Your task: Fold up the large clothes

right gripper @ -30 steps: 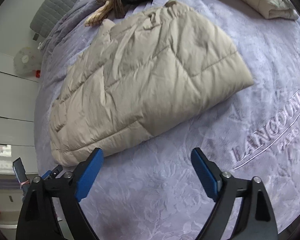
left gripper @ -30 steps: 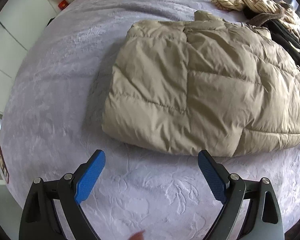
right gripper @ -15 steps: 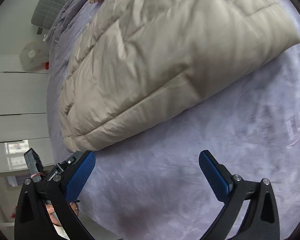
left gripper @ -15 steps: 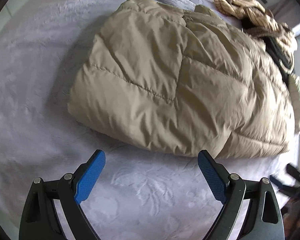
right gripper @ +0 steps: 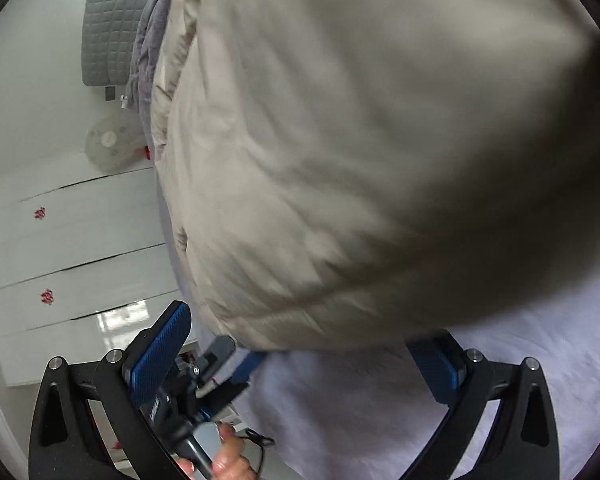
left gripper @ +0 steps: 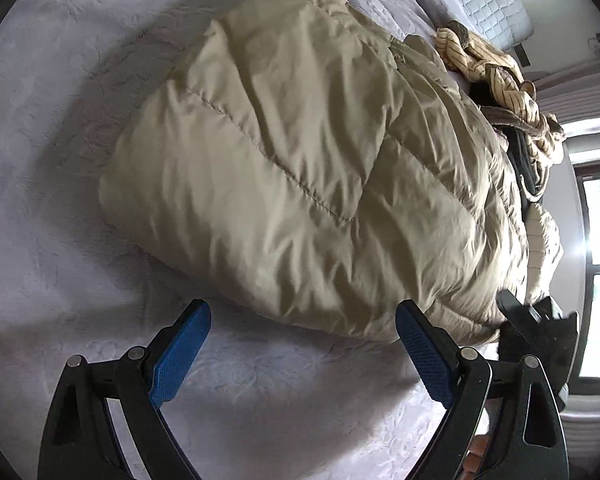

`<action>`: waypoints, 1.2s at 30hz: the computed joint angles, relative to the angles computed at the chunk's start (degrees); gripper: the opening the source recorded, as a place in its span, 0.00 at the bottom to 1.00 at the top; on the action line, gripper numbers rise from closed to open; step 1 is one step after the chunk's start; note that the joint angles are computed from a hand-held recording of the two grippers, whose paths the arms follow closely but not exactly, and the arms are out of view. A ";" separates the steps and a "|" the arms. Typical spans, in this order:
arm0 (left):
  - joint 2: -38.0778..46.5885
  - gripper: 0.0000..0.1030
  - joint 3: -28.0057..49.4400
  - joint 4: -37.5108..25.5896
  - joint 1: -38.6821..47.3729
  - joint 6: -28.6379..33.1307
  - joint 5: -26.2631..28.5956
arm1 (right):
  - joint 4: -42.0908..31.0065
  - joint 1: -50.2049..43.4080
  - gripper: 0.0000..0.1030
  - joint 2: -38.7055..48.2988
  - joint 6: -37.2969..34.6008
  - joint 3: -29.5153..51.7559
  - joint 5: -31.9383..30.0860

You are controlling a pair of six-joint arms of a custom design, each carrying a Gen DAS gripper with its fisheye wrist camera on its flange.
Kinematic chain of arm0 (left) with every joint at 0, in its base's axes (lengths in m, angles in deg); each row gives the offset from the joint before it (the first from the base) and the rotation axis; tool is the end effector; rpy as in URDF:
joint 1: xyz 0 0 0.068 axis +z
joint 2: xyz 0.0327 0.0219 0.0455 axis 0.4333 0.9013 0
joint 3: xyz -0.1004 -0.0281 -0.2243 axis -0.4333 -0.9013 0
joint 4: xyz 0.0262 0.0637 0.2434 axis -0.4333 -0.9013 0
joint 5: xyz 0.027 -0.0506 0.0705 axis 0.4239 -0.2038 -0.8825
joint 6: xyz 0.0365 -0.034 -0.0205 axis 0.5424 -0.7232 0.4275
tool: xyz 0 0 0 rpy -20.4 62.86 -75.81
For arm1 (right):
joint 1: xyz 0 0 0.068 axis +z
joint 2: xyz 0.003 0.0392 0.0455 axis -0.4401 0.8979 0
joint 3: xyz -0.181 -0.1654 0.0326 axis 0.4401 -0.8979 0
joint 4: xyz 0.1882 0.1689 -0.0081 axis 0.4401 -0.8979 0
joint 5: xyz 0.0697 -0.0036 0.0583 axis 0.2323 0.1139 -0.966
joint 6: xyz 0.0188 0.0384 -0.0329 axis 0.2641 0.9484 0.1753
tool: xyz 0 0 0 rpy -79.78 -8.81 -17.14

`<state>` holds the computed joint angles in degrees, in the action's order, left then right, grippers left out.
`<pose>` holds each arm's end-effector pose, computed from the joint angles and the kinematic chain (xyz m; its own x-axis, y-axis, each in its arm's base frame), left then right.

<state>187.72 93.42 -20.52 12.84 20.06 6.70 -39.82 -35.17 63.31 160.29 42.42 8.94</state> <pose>0.3631 -0.1018 0.2067 -0.9823 0.1842 -0.0329 0.1741 0.8355 -0.5212 0.2395 -0.0158 0.1711 -0.5035 0.8371 0.2139 0.5824 0.1460 0.7996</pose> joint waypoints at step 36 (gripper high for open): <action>-3.33 0.14 6.10 -1.34 2.19 1.13 1.84 | -37.76 -42.27 0.21 -28.01 -23.71 -1.32 -17.02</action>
